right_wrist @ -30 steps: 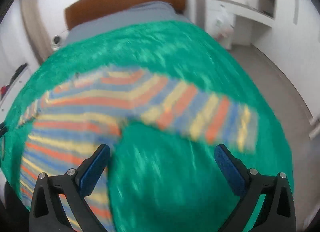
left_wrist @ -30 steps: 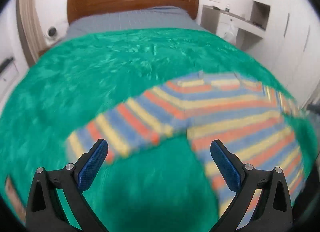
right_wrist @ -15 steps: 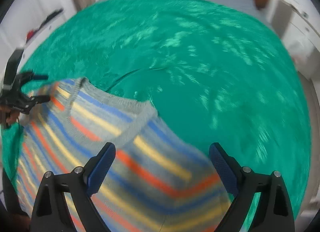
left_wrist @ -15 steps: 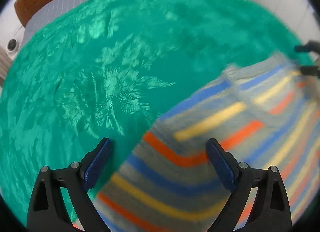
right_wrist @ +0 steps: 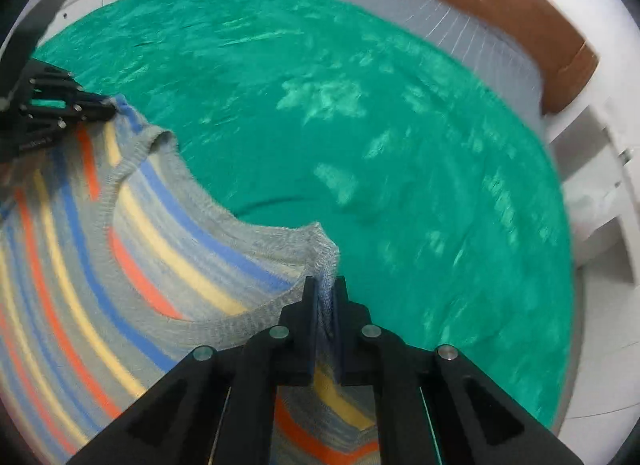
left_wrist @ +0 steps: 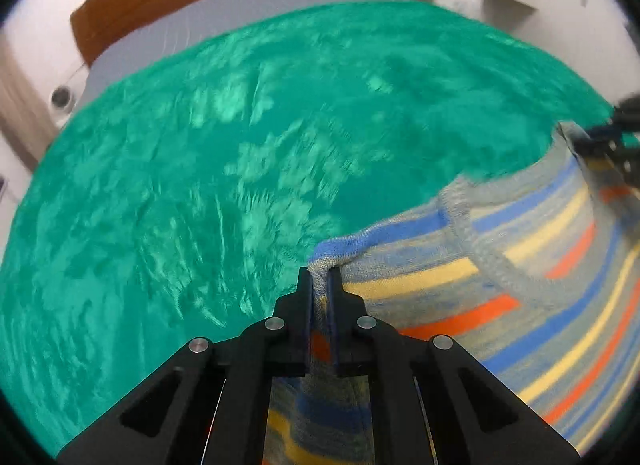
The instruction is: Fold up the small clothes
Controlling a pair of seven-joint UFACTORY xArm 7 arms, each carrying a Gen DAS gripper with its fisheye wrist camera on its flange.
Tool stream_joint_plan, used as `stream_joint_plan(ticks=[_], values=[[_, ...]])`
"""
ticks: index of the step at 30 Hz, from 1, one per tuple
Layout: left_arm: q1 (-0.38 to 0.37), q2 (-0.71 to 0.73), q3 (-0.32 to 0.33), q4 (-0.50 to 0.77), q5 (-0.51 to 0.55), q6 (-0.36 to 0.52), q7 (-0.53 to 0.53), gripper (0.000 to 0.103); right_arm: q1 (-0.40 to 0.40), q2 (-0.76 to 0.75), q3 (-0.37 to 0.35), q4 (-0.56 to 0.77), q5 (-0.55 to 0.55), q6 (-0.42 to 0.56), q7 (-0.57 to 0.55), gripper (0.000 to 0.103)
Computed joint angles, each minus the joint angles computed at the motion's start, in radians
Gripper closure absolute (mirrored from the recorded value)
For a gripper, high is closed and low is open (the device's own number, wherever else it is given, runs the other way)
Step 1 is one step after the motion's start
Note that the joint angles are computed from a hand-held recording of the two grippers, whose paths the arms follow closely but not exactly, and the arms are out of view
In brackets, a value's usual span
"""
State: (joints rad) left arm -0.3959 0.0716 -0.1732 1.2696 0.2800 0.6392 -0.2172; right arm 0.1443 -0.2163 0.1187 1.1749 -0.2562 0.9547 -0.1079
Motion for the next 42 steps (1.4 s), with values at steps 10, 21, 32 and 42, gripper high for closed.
stream_joint_plan(ticks=[10, 21, 32, 42], values=[[-0.02, -0.158, -0.014, -0.091, 0.163, 0.022, -0.193, 0.019, -0.011, -0.141, -0.007, -0.082, 0.029, -0.023, 0.1, 0.027], [-0.009, -0.911, 0.018, -0.489, -0.28, 0.299, -0.033, 0.004, -0.081, -0.918, -0.031, -0.37, 0.181, 0.282, 0.163, 0.014], [0.078, -1.188, -0.104, -0.835, -0.351, 0.278, -0.193, 0.001, -0.2, -1.517, 0.017, -0.601, 0.167, 0.669, 0.338, 0.014], [0.038, -1.212, -0.119, -0.93, -0.295, 0.198, -0.292, 0.0, -0.174, -1.559, 0.049, -0.698, 0.181, 0.718, 0.39, 0.0]])
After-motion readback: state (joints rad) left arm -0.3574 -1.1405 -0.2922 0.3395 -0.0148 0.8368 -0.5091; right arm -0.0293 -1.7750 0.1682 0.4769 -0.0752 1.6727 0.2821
